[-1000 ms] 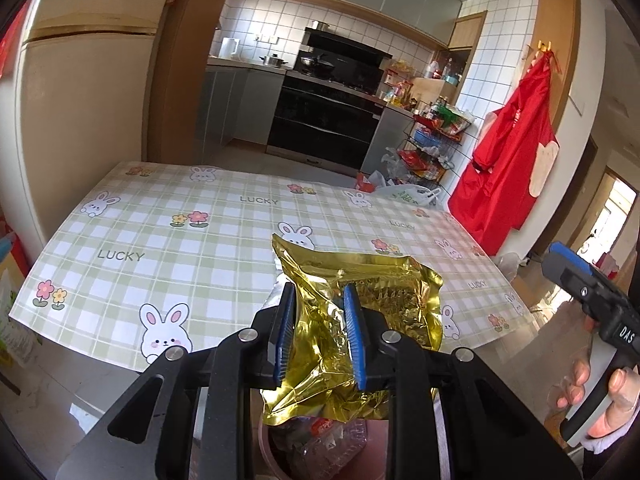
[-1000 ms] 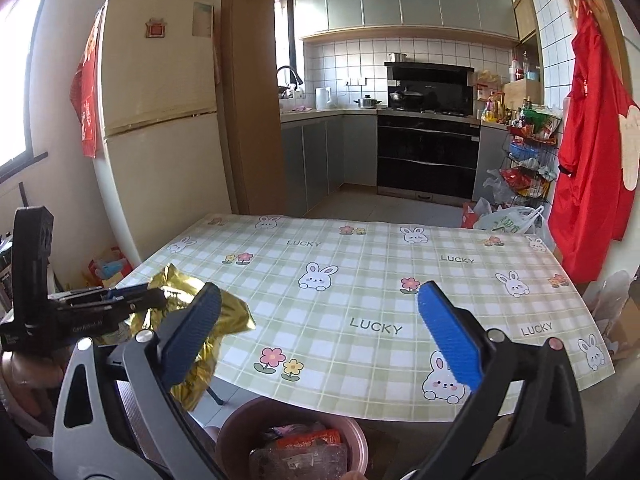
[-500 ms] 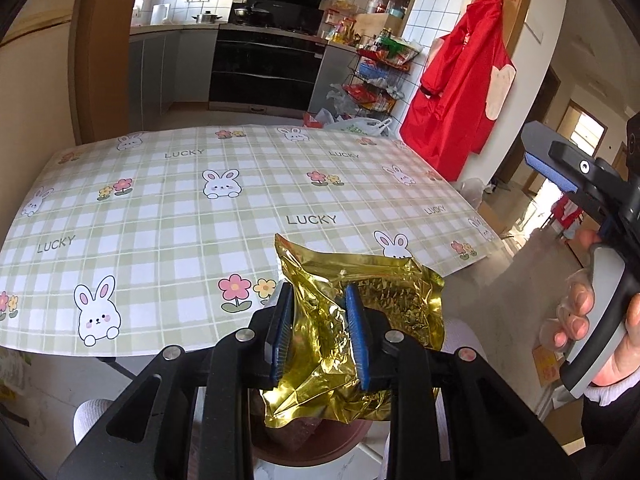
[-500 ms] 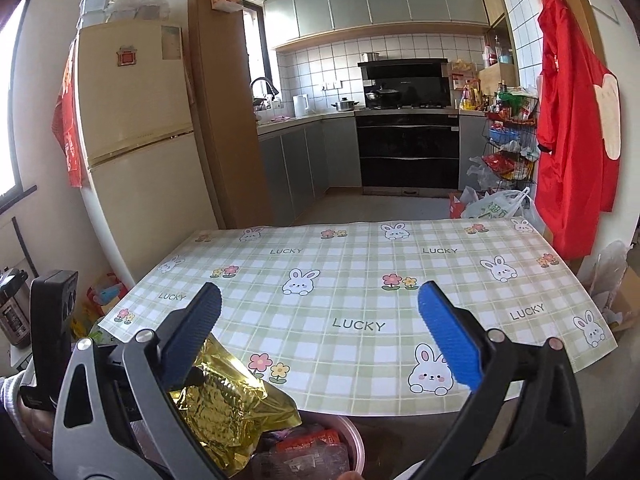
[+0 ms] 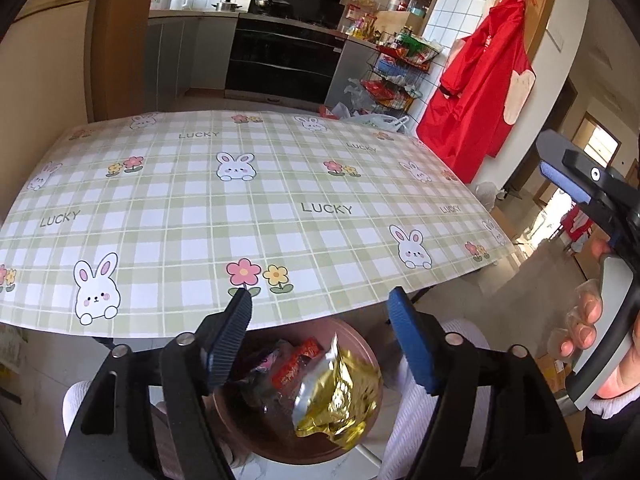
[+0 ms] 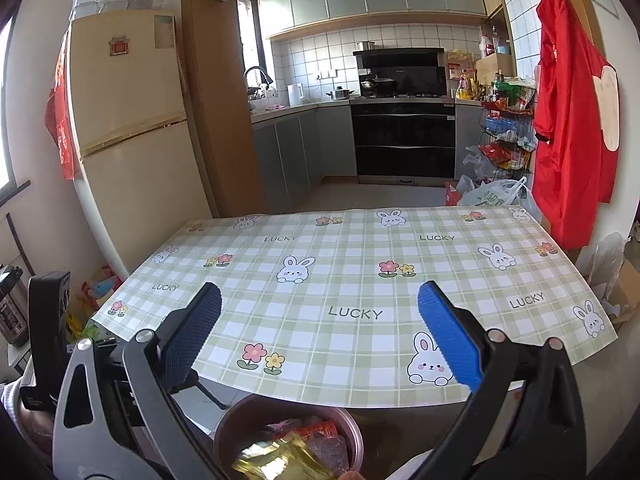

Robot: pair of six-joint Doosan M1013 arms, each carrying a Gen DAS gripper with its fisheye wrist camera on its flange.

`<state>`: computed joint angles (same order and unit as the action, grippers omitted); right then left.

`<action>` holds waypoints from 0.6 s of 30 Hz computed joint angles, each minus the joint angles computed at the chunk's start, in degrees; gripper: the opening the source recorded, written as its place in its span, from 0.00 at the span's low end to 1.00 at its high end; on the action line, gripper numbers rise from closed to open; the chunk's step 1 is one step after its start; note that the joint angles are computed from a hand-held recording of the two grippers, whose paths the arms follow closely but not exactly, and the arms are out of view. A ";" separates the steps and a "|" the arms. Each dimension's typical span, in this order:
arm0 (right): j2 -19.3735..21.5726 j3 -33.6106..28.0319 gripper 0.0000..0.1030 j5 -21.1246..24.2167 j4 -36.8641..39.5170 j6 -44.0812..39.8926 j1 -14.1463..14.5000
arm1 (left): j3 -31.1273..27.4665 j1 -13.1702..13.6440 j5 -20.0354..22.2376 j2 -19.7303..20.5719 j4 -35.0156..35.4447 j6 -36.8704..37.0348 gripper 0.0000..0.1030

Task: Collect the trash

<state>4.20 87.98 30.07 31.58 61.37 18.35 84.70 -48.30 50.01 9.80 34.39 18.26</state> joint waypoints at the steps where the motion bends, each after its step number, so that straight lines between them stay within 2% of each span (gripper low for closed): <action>1: 0.03 -0.01 0.94 0.00 -0.25 0.16 0.08 | 0.16 -0.12 0.63 -0.16 1.24 -1.45 0.75; 5: 0.11 -0.07 0.94 -0.18 -2.45 1.36 0.51 | 0.95 -0.23 2.29 -0.95 4.34 -5.79 0.88; 13: 0.40 -0.90 0.94 0.51 -5.84 3.50 0.77 | 1.11 -0.65 7.63 -1.83 8.59 -7.21 0.94; 18: 0.57 -2.72 0.94 3.17 -9.36 5.54 1.11 | -0.36 -1.95 11.72 -1.92 15.72 -4.90 0.94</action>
